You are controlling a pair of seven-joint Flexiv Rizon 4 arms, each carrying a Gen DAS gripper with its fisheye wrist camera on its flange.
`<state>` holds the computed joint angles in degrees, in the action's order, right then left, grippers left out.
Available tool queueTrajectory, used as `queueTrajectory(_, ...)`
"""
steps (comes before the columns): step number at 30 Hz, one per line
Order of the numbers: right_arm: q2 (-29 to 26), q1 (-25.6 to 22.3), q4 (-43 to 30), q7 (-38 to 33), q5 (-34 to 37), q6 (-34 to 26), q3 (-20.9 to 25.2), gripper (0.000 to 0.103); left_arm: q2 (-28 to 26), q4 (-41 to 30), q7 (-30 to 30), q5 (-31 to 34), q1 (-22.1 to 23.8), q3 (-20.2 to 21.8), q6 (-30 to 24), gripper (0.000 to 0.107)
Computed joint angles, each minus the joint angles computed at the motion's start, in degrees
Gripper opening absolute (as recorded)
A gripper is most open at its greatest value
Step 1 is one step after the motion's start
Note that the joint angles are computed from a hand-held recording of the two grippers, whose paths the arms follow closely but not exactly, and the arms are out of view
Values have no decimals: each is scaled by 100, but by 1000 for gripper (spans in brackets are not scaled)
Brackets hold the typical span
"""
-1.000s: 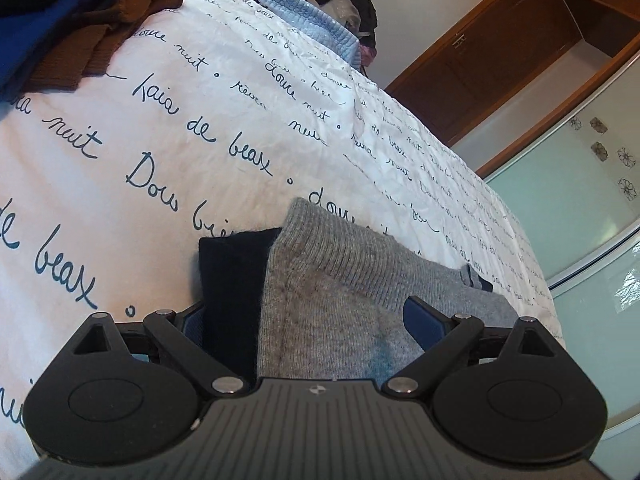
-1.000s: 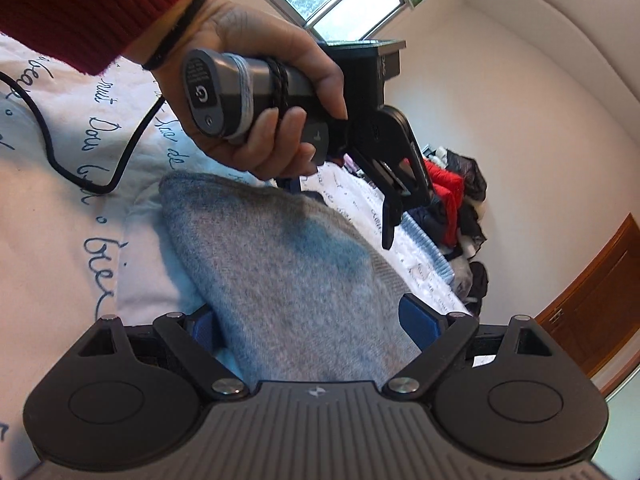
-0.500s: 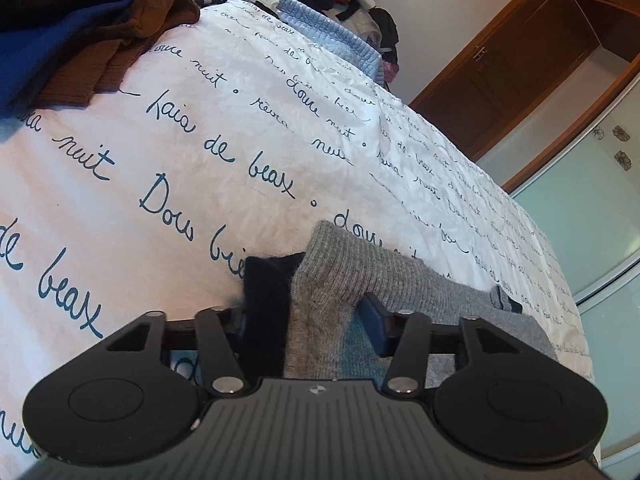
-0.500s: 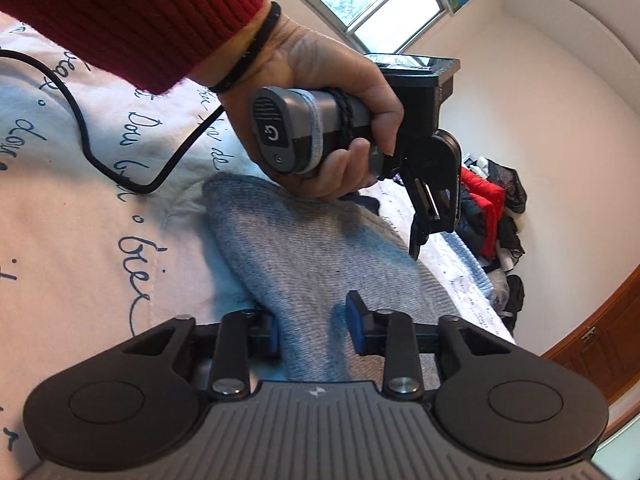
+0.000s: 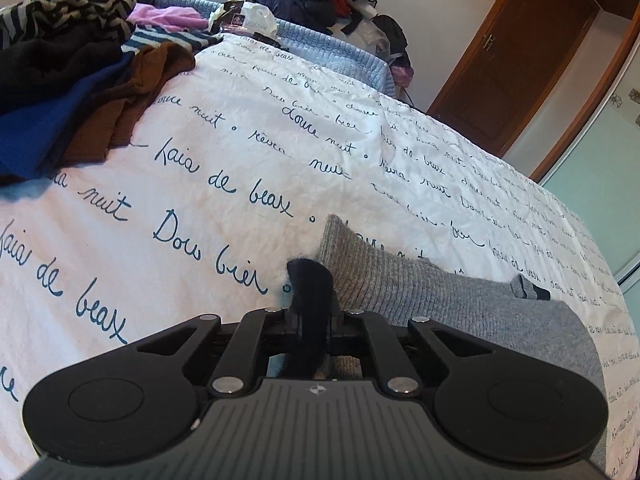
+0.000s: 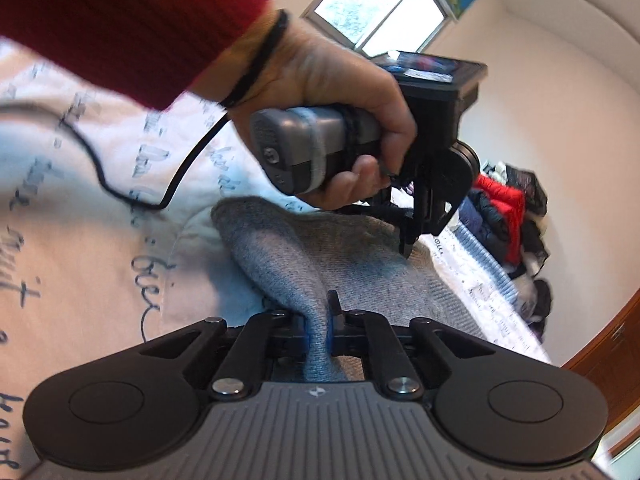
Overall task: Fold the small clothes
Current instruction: 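Close the left gripper on the sweater edge while the right gripper grasps beside it, then lift the sweater edge with both grippers and fold it over the sweater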
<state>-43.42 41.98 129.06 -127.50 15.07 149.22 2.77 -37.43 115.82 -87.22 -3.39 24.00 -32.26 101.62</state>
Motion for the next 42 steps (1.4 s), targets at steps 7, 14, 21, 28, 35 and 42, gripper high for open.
queueTrajectory(7, 426, -1109, 471, 1302, -1179, 80, 516, 6, 438, 92, -86, -135, -421, 406, -11, 10)
queueTrajectory(14, 699, -2634, 870, 3357, -3095, 284, 845, 6, 903, 117, -197, -336, -1136, 1017, -77, 9)
queueTrajectory(21, 647, -3624, 924, 5015, -4586, 564, 753, 6, 1166, -70, -250, -636, -2402, 2124, -183, 9)
queueTrajectory(28, 518, -4104, 976, 5892, -5350, 1053, 540, 6, 1222, -311, -294, -781, -3402, 2884, -224, 9)
queueTrajectory(35, 488, -4302, 1139, 6142, -5465, 1412, 351, 6, 1147, -636, -386, -823, -4108, 3333, -364, 9)
queueTrajectory(42, 401, -4547, 1248, 6408, -5586, 1714, 249, 6, 927, -1044, -593, -734, -4730, 3808, -606, 10)
